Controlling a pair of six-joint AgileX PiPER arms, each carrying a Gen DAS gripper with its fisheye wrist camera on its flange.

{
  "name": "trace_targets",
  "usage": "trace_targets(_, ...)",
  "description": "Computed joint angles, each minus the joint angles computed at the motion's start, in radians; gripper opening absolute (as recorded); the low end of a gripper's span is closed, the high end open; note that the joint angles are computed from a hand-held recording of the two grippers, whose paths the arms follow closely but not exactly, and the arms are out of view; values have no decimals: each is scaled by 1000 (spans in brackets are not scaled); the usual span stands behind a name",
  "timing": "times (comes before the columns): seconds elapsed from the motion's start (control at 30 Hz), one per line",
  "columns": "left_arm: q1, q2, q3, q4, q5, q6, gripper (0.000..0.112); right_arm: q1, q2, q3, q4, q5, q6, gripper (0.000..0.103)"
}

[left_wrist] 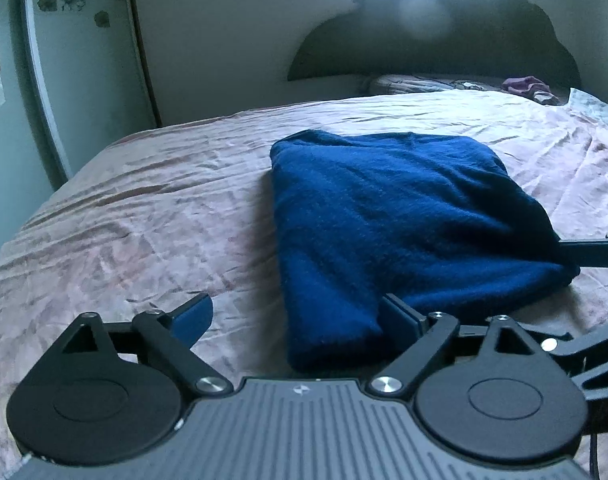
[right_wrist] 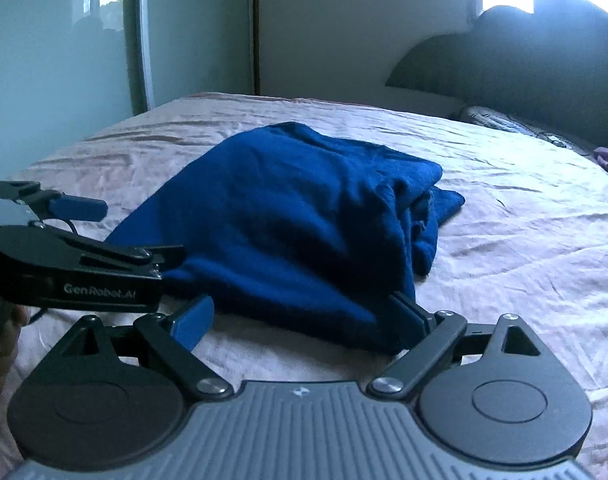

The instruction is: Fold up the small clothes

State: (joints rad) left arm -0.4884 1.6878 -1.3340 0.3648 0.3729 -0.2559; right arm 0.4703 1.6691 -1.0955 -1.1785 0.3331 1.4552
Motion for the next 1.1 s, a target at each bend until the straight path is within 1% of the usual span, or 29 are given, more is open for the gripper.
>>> trace_targets(0.13,-4,-10,19,41,-10,-35,96,33,11,-5,-16,47,-3,103)
trace_targets(0.3,-8,-25,41,76,-18,-68,100,75,20,-21,-2,134,-17,103)
trace_targets(0.4,-6,-29,45,62,-14,-67,103,96,47,-70,85,216,-101,103)
trace_targets(0.43,-3,-30,45,44,-10,-56,103,98,48,-71,88,225,-101,103)
trace_targets(0.53,6,-36,44,-12,4,-33,103,89,31,-54,109,208,-84,103)
trace_targets(0.6,5,-52,68,14,-9,-77,103,65,15,-39,167,172,-92,103)
trace_targets(0.67,0,-71,95,49,-25,-110,102,34,-7,-15,237,118,-91,103)
trace_targets(0.73,-12,-86,105,59,-9,-110,102,25,-30,15,227,89,-42,103)
trace_targets(0.77,-13,-92,110,34,-4,-81,102,27,-35,20,231,90,-42,103)
trace_targets(0.83,-16,-97,113,23,16,-75,102,39,-42,24,234,106,-43,103)
trace_targets(1.0,18,-115,118,-156,47,55,102,69,-52,31,212,146,-12,103)
trace_targets(1.1,16,-125,127,-121,55,17,102,78,-53,28,217,161,-19,103)
